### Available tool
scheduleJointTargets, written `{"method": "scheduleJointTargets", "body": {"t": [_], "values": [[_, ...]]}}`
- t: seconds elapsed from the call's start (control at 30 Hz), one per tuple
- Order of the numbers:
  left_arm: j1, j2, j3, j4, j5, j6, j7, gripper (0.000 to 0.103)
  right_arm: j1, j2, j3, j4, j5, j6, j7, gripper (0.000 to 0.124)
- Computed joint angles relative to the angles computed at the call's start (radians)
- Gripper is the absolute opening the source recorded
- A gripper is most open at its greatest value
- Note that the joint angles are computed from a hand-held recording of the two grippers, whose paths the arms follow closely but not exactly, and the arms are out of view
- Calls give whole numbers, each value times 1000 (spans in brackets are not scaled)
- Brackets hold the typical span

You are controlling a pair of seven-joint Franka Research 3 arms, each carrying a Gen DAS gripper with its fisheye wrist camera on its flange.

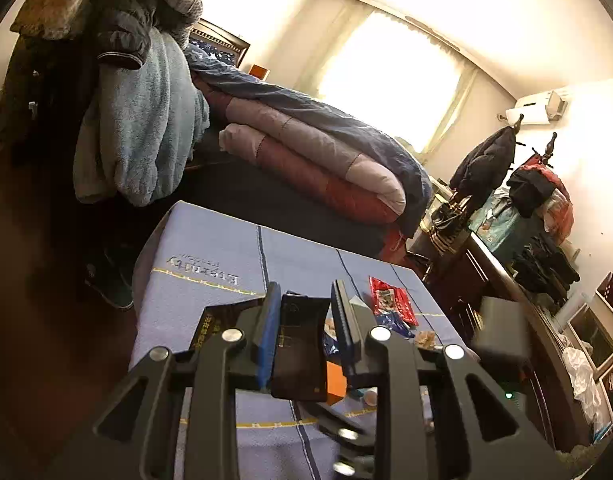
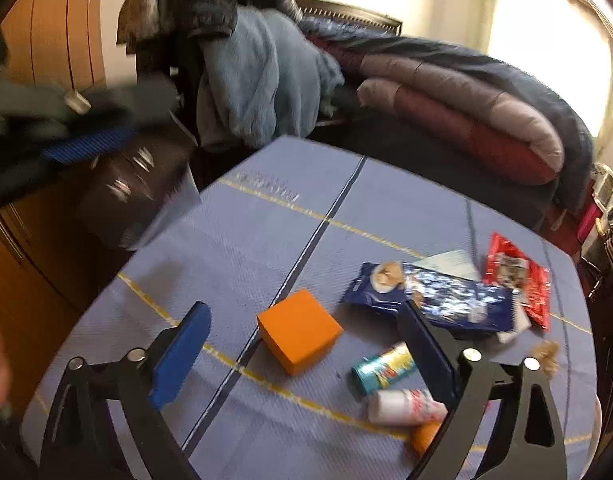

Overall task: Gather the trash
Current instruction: 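Grasp the dark cigarette box with the left gripper while the right gripper grasps the orange sponge, then carry the cigarette box and orange sponge with both grippers over the wastebasket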

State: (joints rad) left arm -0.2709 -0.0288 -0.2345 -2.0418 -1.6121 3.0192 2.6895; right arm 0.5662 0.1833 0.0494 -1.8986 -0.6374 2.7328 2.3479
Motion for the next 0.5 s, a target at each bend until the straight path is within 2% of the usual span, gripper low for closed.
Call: {"method": "scheduleJointTargets", "body": {"t": [0.03, 0.07, 0.1, 0.17, 0.37, 0.5], "values": [[-1, -1, -1, -1, 4, 4, 0, 27, -10, 26, 12, 24, 45, -12, -47, 86], [-1, 0, -1, -1, 8, 6, 0, 27, -13, 41, 16, 38, 74, -22, -76, 77], [-2, 0, -3, -3, 24, 9, -10, 27, -15, 56, 19, 53, 106, -34, -110, 60], [-4, 0, -3, -7, 35, 15, -16, 27, -10, 69, 16, 63, 147, -47, -148, 49], [-11, 7, -7, -7, 90, 48, -67, 27, 10, 39, -12, 20, 157, -8, -130, 48], [-18, 4, -10, -12, 136, 65, -113, 27, -2, -14, -10, -32, 146, 11, -104, 48]]}}
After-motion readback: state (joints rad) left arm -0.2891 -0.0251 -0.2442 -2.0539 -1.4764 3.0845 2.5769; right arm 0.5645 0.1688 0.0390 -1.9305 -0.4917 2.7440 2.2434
